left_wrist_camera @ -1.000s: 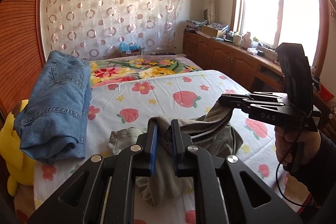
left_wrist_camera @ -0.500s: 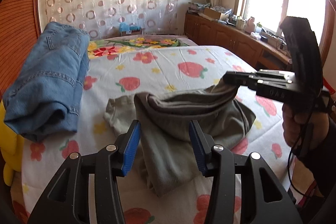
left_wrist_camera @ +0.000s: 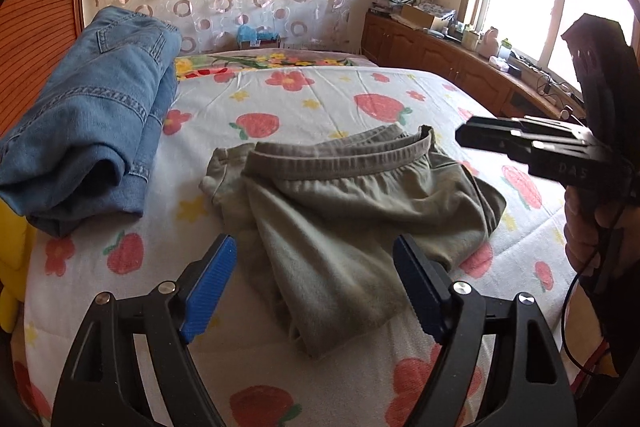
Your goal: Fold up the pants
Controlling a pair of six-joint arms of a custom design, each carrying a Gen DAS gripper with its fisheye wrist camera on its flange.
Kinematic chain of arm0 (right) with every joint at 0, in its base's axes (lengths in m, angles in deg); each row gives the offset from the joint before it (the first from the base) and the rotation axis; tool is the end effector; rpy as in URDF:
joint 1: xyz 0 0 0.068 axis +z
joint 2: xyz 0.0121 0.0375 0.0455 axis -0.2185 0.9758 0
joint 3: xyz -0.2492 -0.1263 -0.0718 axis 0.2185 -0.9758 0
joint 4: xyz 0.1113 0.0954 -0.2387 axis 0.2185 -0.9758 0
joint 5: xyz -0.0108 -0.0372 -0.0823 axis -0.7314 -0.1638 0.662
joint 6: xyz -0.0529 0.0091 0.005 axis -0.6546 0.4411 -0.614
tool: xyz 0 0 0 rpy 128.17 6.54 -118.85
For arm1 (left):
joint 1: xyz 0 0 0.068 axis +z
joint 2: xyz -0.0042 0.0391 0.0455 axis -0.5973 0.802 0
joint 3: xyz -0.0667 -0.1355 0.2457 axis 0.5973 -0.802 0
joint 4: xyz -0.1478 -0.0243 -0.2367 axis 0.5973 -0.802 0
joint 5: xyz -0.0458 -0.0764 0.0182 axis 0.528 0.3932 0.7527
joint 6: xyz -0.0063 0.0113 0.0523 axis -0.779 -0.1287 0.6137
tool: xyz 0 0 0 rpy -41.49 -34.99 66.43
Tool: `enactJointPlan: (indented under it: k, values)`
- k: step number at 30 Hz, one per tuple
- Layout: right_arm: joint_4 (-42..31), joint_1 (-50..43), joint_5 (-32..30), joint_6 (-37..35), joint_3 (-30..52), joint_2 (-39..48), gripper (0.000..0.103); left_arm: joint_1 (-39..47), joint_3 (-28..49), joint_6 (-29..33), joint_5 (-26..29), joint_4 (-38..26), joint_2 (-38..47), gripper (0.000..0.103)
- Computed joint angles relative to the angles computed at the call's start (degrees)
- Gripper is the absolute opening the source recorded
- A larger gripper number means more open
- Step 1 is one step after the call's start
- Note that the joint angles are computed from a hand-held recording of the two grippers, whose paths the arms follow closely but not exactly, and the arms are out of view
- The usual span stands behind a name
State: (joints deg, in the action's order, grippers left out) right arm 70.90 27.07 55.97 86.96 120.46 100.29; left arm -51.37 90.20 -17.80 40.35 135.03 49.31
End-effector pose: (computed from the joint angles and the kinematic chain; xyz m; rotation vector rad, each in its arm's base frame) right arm 0.2261 0.1711 0.1438 -0.1603 2.2202 0.1698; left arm 0.2376 -0.0745 0.0332 0.6217 2.2660 -0.4501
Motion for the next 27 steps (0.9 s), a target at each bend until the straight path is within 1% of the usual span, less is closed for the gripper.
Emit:
enactJointPlan:
  k: [7,12,14,16,17,20,22,27]
  values:
    - [-0.3,0.7,-1.7,1.8,-0.6,4.1,0.039,-0.5,0.3,0.3,-1.1,-0.5,2.0,0.081]
    - [-1.9,0.7,-2.6,2.2,0.0,4.8,0.039,-0.7,0.7,0.1,-1.5,-1.3,2.7,0.081]
    - [-3.3,1.5,-1.7,2.1,0.8,4.9,0.041,-0.7,1.0,0.2,-1.4,-2.2,2.5,0.081]
    - [-4.4,1.7,-1.6,1.9,1.4,4.6,0.046,-0.6,1.7,0.2,-1.4,-3.3,2.9,0.081]
    - [-4.9,1.9,-1.5,2.1,1.5,4.4,0.046,-0.6,1.9,0.2,-1.4,-4.0,2.7,0.081]
    - [-6.1,2.1,-0.9,2.1,2.2,4.8,0.048,-0.8,1.7,0.3,-1.7,-3.8,2.8,0.081]
    - [-6.9,2.7,-0.6,2.4,2.8,5.1,0.053,-0.7,2.0,0.4,-1.7,-3.7,3.1,0.081]
    - [-9.2,3.9,0.6,4.1,3.6,5.0,0.059,-0.8,2.0,0.5,-1.6,-3.4,3.4,0.081]
